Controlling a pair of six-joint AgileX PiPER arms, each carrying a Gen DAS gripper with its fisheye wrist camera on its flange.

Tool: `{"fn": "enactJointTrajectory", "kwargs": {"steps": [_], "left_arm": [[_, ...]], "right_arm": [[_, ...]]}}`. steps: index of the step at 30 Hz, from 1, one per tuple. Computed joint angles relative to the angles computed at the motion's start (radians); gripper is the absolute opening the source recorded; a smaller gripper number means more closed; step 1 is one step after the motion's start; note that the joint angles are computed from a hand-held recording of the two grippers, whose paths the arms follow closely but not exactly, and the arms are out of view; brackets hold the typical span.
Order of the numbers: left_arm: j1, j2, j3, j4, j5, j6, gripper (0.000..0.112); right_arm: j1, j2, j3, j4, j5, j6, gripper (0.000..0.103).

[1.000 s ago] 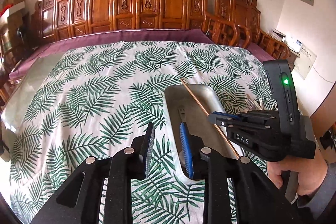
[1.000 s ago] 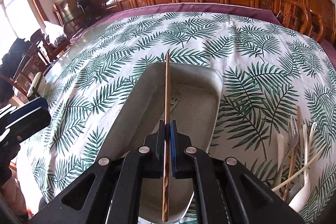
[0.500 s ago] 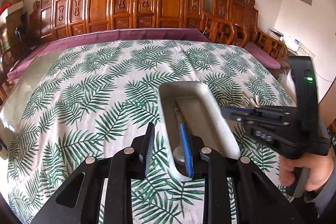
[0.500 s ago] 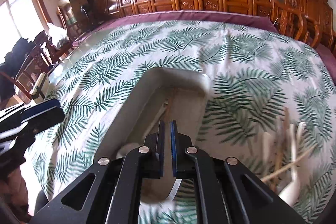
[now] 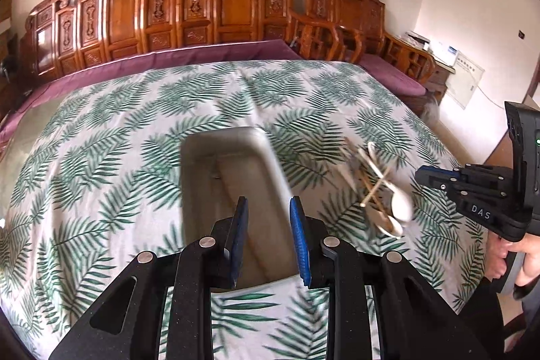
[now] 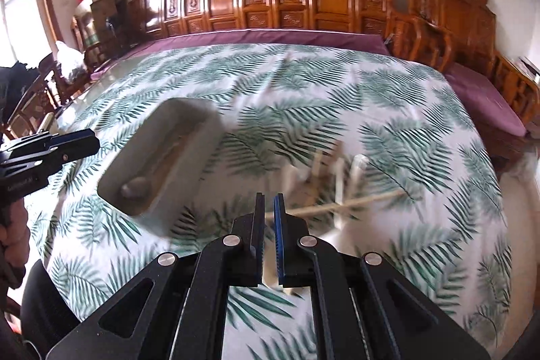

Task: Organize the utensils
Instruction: 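Return the left tool to the pile and grasp a wooden chopstick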

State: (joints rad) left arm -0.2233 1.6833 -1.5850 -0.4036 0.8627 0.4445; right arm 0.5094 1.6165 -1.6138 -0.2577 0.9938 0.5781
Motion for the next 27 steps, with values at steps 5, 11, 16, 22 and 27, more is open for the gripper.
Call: {"fn": "enactJointTrajectory", "kwargs": {"steps": [5,11,16,22,27], "left_arm": [[-0.076,0.006,-0.002,0.045,-0.011,-0.045,0.024],[-0.163,0.038,-0.029,0.111,-0.013,-0.107,0.024],[-0.21,0.092,-0.08,0.144,0.01,-0.143,0.024],[-0.272,0.191,-0.176,0.17,0.038,-0.183,0.024],[-0.317,0.29,-0.293,0.189,0.088,-0.199,0.024]], "right_arm": [[-0.032,-0.104,0.138,0.001,-0.026,0.009,0.015],[-0.083,-0.171,0.232,0.023,-0.065,-0.008,0.027],[-0.121,-0.187,0.266,0.044,-0.074,-0.046,0.03],[-0.185,-0.212,0.317,0.094,-0.1,-0.108,0.03],[-0.22,-0.221,0.344,0.113,-0.122,-0.128,0.03]]}}
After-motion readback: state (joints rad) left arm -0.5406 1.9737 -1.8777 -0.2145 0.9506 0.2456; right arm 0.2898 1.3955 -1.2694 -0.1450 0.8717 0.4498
